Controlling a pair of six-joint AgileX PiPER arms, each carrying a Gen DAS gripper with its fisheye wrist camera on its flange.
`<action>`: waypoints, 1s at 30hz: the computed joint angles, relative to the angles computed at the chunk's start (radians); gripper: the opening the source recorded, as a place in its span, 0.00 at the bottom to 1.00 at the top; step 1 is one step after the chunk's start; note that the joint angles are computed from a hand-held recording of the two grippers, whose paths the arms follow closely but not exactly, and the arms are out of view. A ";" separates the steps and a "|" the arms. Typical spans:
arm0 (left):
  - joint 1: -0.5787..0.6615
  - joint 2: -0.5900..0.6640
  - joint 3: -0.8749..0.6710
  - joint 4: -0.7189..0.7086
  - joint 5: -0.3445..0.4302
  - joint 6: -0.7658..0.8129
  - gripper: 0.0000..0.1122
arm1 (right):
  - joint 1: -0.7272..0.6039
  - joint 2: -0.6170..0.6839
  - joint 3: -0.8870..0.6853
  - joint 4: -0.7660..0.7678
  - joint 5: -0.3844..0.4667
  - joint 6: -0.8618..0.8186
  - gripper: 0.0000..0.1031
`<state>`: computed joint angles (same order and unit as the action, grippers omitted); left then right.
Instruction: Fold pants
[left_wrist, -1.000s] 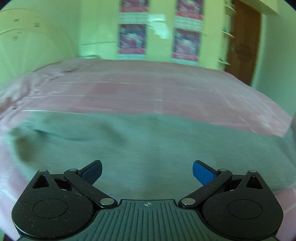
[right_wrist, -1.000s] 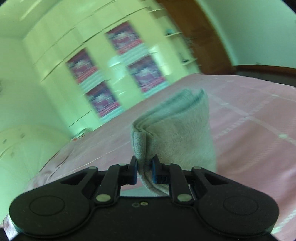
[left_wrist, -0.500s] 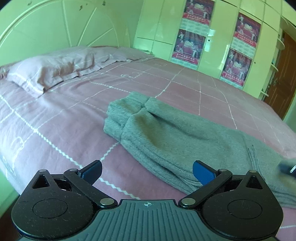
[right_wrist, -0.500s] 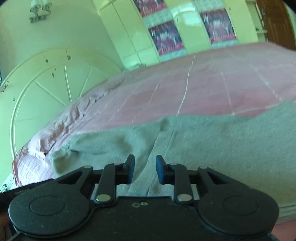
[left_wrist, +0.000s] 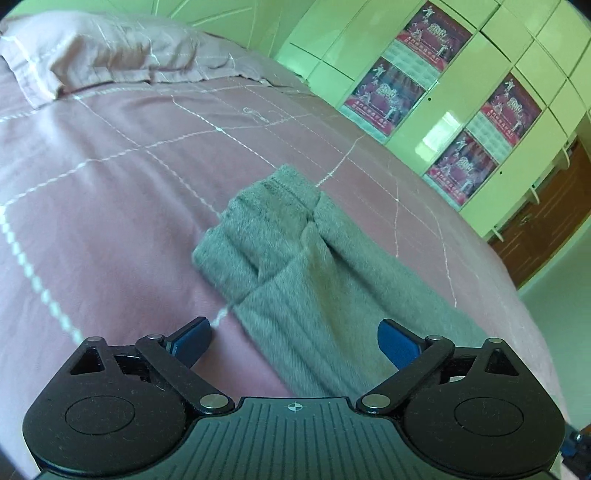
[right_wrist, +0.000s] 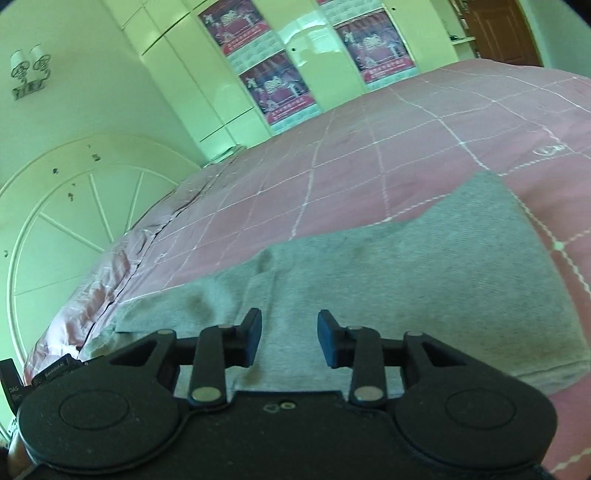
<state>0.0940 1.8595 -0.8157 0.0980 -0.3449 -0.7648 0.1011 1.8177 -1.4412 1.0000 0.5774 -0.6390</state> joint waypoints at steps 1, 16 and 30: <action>0.026 0.029 -0.021 0.100 -0.027 -0.100 0.82 | 0.001 -0.004 0.007 -0.002 -0.019 0.004 0.26; 0.087 0.161 -0.098 0.285 -0.212 -0.245 0.29 | 0.254 0.056 -0.042 -0.446 -0.071 0.018 0.38; -0.083 -0.038 -0.133 -0.068 -0.038 0.204 0.29 | 0.056 0.038 -0.067 -0.238 -0.126 0.191 0.62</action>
